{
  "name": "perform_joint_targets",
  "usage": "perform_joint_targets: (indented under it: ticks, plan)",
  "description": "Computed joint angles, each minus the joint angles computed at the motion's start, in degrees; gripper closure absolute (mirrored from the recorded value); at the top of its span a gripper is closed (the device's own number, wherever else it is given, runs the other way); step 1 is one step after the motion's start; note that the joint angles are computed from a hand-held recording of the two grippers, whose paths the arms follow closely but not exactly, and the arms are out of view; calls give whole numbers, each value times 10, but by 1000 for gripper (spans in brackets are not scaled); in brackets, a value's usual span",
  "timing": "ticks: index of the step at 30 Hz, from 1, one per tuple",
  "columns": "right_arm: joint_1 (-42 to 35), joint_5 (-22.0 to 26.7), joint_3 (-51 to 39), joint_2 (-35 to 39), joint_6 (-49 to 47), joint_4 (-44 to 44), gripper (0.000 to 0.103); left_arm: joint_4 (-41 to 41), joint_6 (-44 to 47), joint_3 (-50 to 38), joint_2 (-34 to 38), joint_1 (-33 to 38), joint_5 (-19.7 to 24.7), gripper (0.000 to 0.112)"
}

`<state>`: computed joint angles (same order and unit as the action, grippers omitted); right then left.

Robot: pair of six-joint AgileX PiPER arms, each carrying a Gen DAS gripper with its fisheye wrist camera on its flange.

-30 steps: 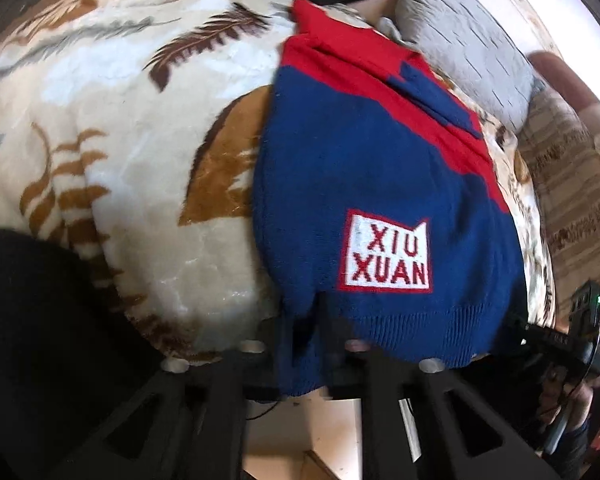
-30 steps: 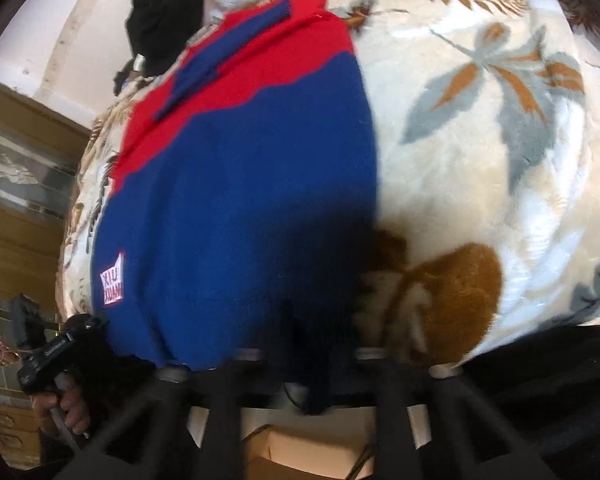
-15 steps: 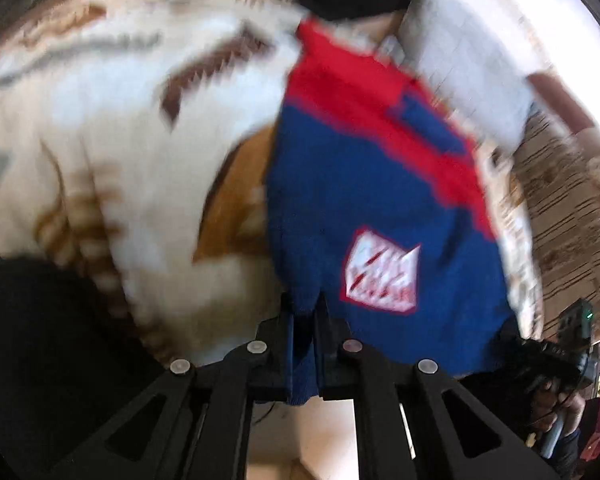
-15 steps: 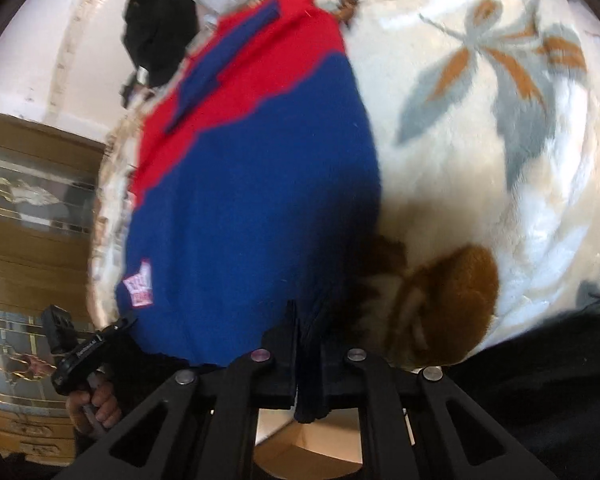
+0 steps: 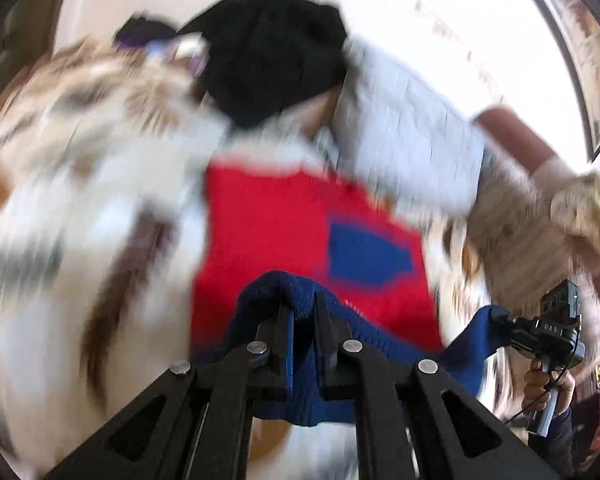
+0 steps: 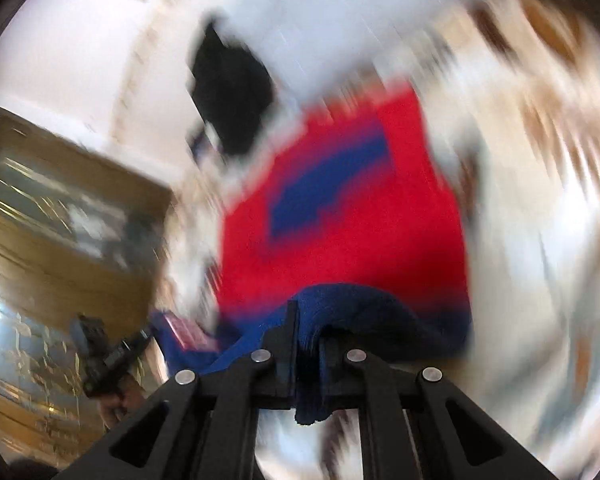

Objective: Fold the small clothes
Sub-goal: 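Grasp the blue hem with both grippers and lift it toward the collar, then lay the hem over the collar and open both grippers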

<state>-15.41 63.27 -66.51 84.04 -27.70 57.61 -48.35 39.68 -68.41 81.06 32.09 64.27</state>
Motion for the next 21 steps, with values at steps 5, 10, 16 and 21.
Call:
perform_joint_targets:
  ticks: [5,10,16,21]
  plan:
    - [55,-152,-150,182,80,-14,34,160,-213,-174,201,-142,-212,13]
    - [45,-172,34,89,-10,5,30,132,-156,-41,159,-93,-263,16]
    - [48,-164,191,26,-15,53,30,36,-19,132,50,-38,-248,16]
    - [86,-259,146,97,-8,156,29,159,-212,70,124,-129,-284,16]
